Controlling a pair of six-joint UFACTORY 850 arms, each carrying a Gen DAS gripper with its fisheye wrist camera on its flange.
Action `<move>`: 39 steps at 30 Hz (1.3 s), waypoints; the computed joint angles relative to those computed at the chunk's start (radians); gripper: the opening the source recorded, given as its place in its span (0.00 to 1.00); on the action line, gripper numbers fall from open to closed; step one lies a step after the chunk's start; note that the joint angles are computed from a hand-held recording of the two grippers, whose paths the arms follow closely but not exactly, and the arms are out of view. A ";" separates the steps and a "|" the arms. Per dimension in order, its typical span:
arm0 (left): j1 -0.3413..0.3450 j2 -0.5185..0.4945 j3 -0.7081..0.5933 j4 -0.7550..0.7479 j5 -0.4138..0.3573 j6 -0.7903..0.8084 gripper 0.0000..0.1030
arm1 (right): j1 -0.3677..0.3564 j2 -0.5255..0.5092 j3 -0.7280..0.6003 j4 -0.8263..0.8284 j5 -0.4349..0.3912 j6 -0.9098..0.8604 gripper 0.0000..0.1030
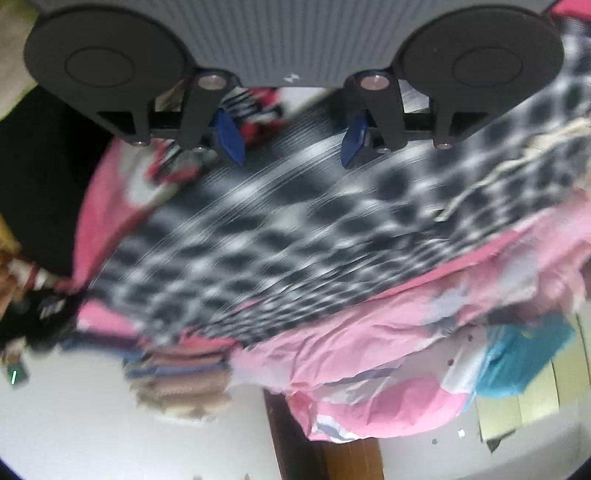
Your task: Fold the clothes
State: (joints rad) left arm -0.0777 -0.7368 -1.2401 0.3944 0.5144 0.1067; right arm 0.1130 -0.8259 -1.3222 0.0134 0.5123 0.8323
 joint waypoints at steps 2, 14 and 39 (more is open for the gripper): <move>0.002 0.007 0.010 -0.014 -0.006 0.019 0.55 | -0.002 0.004 -0.001 -0.017 0.006 0.015 0.00; 0.026 -0.010 -0.001 0.219 0.014 -0.155 0.39 | -0.011 0.004 -0.033 -0.049 -0.017 0.023 0.00; 0.091 -0.040 -0.099 0.937 -0.047 -0.773 0.18 | -0.013 0.040 0.017 -0.065 -0.108 -0.007 0.02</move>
State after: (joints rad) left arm 0.0134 -0.7767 -1.3389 1.3313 0.4670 -0.6667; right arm 0.1003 -0.7859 -1.3049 -0.0516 0.4044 0.8255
